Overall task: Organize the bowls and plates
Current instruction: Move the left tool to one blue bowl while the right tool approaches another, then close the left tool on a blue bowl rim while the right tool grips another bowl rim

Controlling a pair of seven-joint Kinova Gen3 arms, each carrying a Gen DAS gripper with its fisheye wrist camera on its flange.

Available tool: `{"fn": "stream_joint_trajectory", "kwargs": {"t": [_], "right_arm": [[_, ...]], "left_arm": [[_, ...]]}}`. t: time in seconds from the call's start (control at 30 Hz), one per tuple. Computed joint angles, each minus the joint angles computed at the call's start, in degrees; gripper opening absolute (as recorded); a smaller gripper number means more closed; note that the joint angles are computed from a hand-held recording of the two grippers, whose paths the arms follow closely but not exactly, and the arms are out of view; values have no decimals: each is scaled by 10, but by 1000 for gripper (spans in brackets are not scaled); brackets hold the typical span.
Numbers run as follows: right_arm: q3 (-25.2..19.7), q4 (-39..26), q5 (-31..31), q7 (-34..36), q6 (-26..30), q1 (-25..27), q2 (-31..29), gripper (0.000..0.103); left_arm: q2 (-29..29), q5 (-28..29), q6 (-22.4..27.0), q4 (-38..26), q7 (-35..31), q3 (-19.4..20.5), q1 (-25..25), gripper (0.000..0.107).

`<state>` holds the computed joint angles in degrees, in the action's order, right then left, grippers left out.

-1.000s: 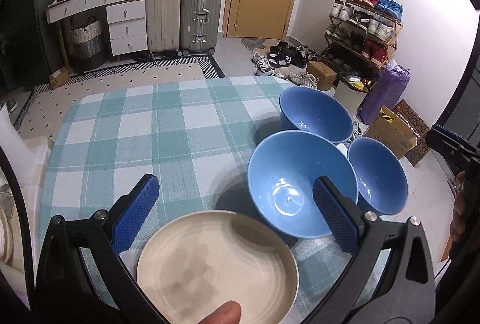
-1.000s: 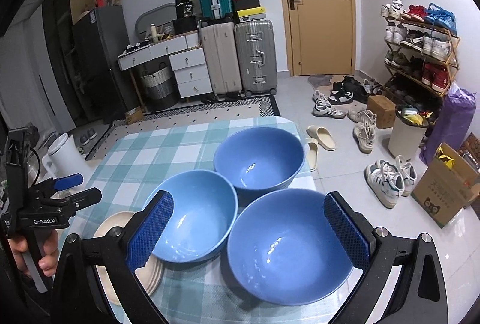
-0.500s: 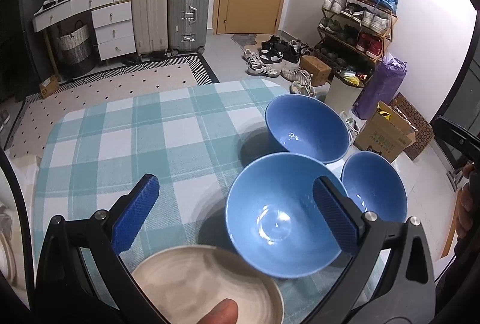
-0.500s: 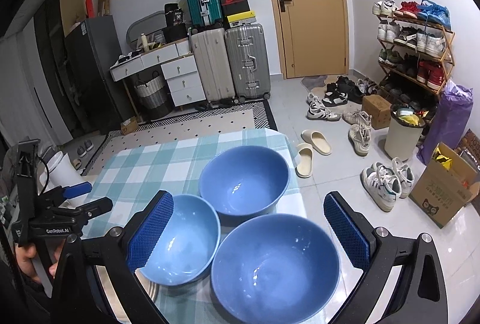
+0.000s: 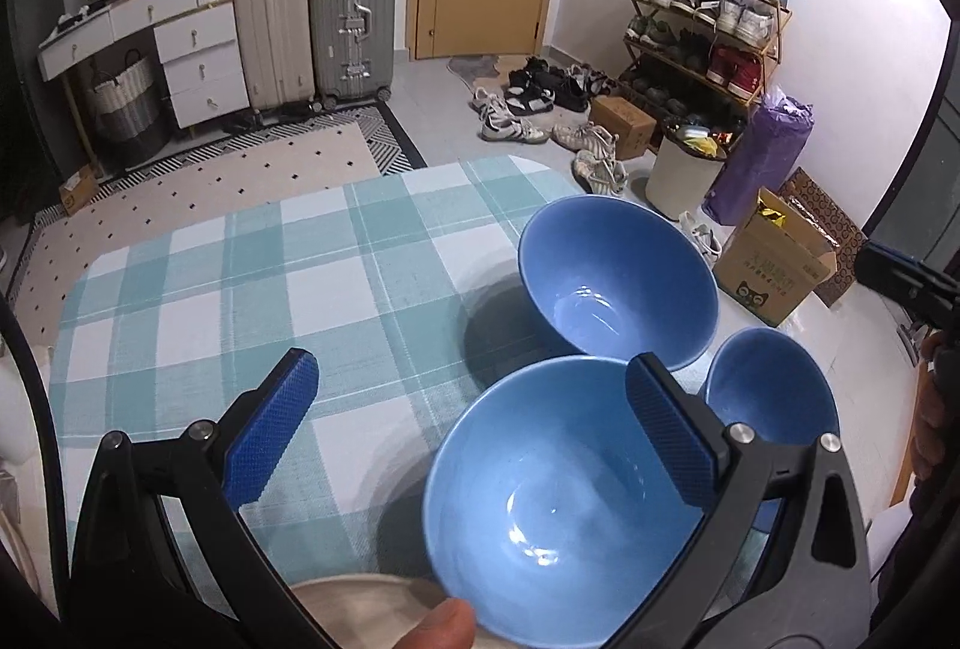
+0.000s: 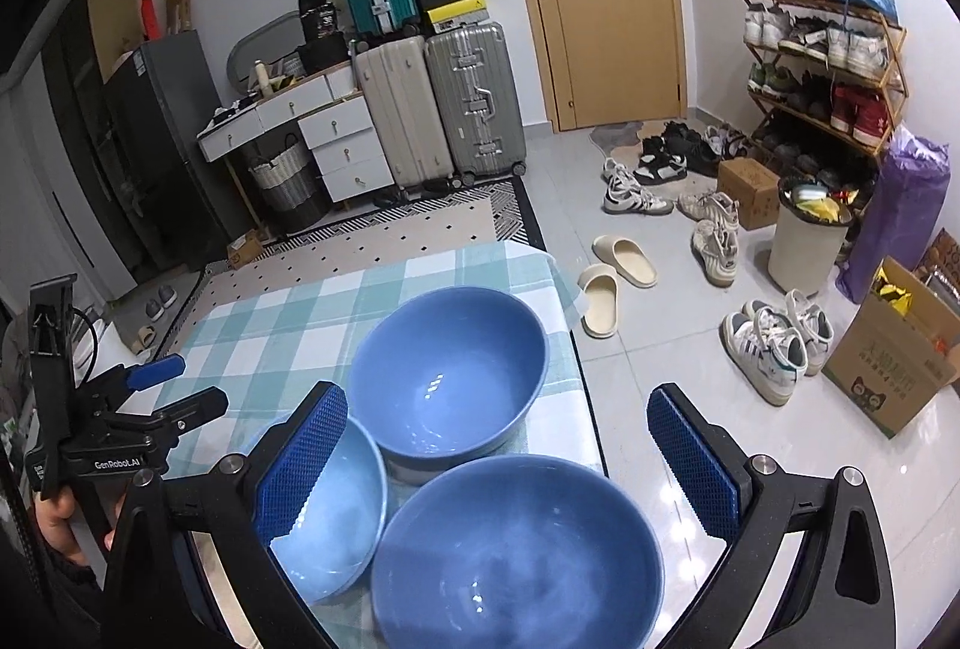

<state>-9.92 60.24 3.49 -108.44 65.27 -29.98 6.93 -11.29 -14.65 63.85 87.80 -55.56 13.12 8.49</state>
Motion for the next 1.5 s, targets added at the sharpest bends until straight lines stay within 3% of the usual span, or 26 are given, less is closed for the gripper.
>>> {"fn": "stream_joint_trajectory", "kwargs": {"t": [0.37, 0.63, 0.93, 1.33, 1.5], "right_arm": [[13, -21, -16, 19, 2, 9, 51, 102], [21, -41, -24, 29, 10, 8, 93, 101], [25, -59, -35, 40, 30, 4, 124, 87], [29, -95, -48, 51, 54, -3, 163, 52], [30, -104, -55, 50, 62, 1, 172, 42]], "left_arm": [[85, 12, -10, -30, -20, -34, 12, 102], [112, 41, -38, -28, -43, -60, 15, 100], [139, 77, -56, -30, -73, -70, 15, 84], [175, 133, -69, -39, -104, -82, 7, 49], [177, 178, -82, -29, -141, -84, -8, 28]]}}
